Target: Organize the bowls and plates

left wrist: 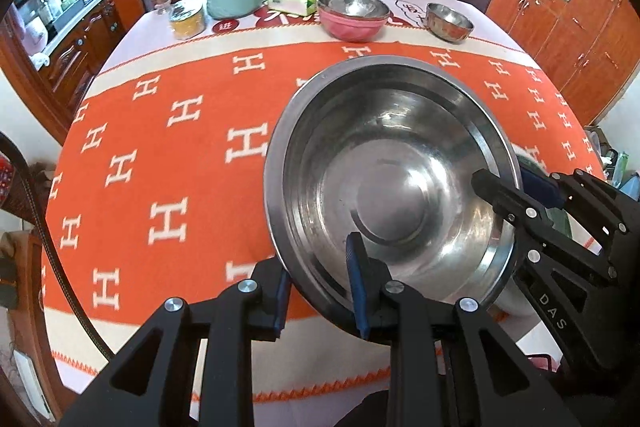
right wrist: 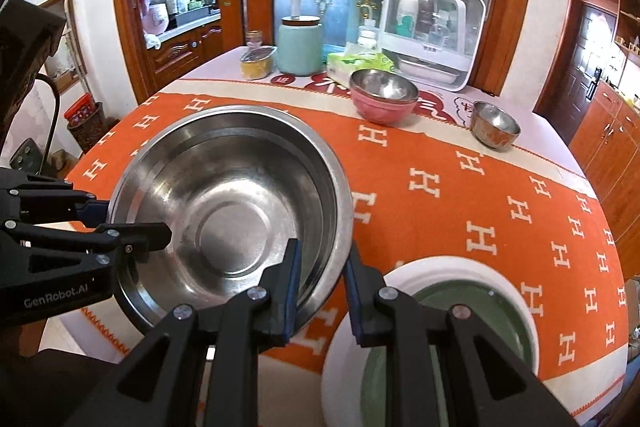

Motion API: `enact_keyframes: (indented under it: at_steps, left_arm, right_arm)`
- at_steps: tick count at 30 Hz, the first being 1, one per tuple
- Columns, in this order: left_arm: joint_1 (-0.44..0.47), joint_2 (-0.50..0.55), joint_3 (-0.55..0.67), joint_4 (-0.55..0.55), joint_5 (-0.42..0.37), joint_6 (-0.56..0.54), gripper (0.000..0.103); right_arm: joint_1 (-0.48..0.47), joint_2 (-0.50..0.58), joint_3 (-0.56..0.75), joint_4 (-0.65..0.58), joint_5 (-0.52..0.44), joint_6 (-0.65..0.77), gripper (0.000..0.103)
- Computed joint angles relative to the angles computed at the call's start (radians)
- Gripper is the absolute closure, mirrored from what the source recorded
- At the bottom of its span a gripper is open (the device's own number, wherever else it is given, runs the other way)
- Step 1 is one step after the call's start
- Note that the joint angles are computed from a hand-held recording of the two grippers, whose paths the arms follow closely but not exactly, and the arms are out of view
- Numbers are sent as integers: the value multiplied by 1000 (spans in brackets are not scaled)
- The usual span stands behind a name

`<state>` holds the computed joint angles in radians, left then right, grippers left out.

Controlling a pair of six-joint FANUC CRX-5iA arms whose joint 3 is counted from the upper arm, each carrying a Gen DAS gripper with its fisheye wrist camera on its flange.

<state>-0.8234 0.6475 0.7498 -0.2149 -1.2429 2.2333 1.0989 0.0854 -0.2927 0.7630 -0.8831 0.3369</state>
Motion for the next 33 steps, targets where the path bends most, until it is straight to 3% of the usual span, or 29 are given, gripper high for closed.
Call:
enact_keyframes:
  at_steps: [6,19,24,33]
  left_arm:
    - [-5,-35,-75,21,18,-6,80]
    - [6,18,-81,139,-21,-133,79]
    - [6,56,-47,148,-51,-146,78]
    - [17,51,-59,146,-21,-133,74]
  right_arm:
    - [35,1,1,-41,-27,8,81]
    - [47,-3,17,-269,-60,51,78]
    - [54,8,30,-306,-75,74,73]
    - [41,21,64,-360,-73,165,60]
